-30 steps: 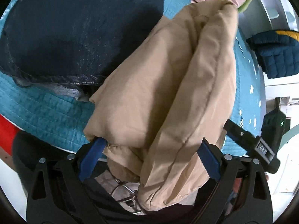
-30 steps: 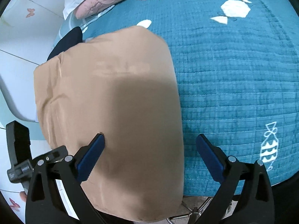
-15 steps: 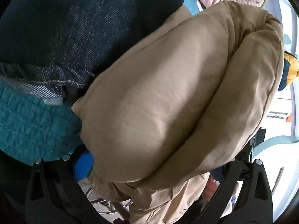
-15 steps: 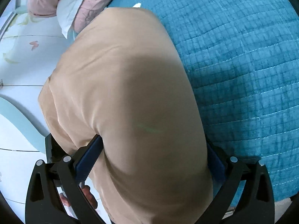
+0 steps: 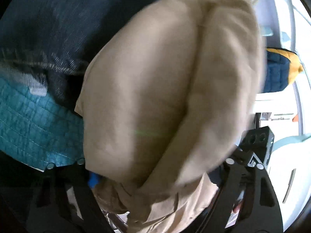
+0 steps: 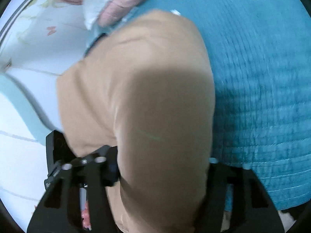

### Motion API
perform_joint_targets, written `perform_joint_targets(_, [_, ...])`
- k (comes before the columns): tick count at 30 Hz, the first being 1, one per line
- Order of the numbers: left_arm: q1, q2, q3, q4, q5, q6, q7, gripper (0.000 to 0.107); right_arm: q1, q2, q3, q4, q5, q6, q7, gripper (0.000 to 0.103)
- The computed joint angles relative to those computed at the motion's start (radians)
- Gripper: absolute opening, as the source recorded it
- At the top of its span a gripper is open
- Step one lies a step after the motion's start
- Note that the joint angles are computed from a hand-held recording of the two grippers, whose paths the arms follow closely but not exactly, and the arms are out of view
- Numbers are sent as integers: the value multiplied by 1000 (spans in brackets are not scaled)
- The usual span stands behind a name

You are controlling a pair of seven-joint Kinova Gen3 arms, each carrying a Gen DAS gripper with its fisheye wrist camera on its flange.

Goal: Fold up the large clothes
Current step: 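Carry the folded jacket with both grippers over the navy garment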

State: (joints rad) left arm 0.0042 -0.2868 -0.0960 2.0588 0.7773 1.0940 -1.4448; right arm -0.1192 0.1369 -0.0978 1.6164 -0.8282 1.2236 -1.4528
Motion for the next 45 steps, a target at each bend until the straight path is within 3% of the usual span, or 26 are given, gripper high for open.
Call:
perform_joint_targets(4, [18,-56,-30,7,56,-26,-4,75,137,-20,-127,-7,-67,-8,38,41])
perform_joint_targets(7, [60,-89,-55,-24,47,-35,31,74,260,-49,-260,-31,-70,-11,53,41])
perform_joint_targets(9, [78,-114,-58,-58,26,-30,45,74,308,-57,-301,-50,-102,-3,73,41])
perform_joint_targets(14, [100,-133,-10,-219,-94,-5,150,74,297,-61,-309,-158,-92,26,58,41])
perform_joint_targets(20, [123,-146,-78,-349,-156,14,159,74,183,8,-328,-379,-49,5,4,41])
perform_joint_targets(24, [79,-157,-132,-488,-203,105,135,75,26,78,-276,-551,-34,-5,-13,41])
perform_joint_targets(31, [-29,-95,-117,-722,-326,161,113,75,-282,237,-52,-856,-125,8,-49,41])
perform_joint_targets(34, [-51,-55,-133,-783,-402,191,103,75,-417,324,61,-994,-46,9,-129,50])
perform_joint_targets(35, [-86,-41,-122,-778,-407,191,85,75,-459,350,108,-1040,-6,34,-154,53])
perform_joint_targets(37, [-107,9,-151,-738,-406,215,69,79,-530,408,200,-1122,76,115,-218,69])
perform_joint_targets(40, [-155,63,-149,-644,-493,273,118,82,-603,460,322,-1152,183,231,-298,70])
perform_joint_targets(42, [-228,64,-94,-566,-574,259,177,82,-606,451,324,-1119,256,264,-307,71])
perform_joint_targets(45, [-244,18,-118,-467,-598,219,246,82,-573,420,216,-1063,375,247,-321,71])
